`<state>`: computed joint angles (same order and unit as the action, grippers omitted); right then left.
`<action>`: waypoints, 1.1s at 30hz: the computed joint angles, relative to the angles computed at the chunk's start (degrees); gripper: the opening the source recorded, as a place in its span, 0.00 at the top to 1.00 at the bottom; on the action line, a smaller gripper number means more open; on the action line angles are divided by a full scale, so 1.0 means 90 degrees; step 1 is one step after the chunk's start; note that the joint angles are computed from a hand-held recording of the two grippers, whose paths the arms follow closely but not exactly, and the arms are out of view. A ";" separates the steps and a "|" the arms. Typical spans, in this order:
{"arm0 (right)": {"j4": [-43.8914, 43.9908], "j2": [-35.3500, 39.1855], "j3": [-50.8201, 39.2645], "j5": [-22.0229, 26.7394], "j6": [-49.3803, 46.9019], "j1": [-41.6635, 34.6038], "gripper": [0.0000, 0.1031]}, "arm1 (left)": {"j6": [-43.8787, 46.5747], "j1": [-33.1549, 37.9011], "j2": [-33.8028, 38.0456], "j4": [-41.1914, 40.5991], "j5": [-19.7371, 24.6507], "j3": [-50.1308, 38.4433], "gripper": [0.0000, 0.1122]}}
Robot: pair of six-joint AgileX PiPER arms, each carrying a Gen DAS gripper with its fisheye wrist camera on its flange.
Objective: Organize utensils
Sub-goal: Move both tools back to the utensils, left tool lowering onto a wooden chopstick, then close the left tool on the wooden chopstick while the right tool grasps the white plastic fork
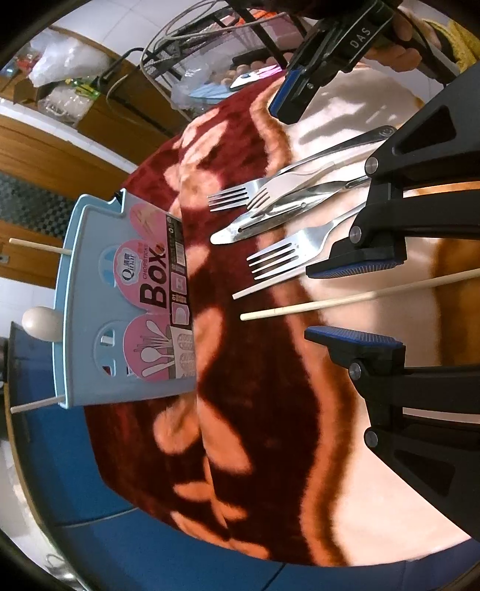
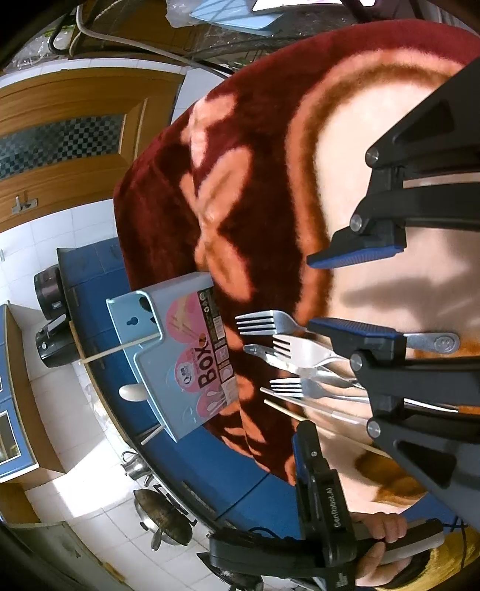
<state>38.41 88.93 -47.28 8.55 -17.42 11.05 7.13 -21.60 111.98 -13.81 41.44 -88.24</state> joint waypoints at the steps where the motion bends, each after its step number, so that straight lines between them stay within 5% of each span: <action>1: -0.0043 0.0006 -0.0002 0.0012 0.0035 -0.0013 0.71 | -0.0011 0.0010 0.0108 0.0026 0.0179 -0.0193 0.76; 10: -0.0551 0.0003 -0.0046 0.0103 0.0532 -0.0003 0.71 | 0.0070 0.0123 0.0761 -0.0038 0.1326 -0.1252 0.80; 16: -0.1245 0.0029 -0.0187 0.0275 0.1208 0.0070 0.71 | 0.0197 0.0163 0.0853 -0.0166 0.1377 -0.1372 0.94; 33: -0.1832 0.0558 -0.1195 0.1379 0.1724 0.0492 0.71 | 0.1902 0.0971 -0.0442 -0.2308 -0.0590 0.0628 0.96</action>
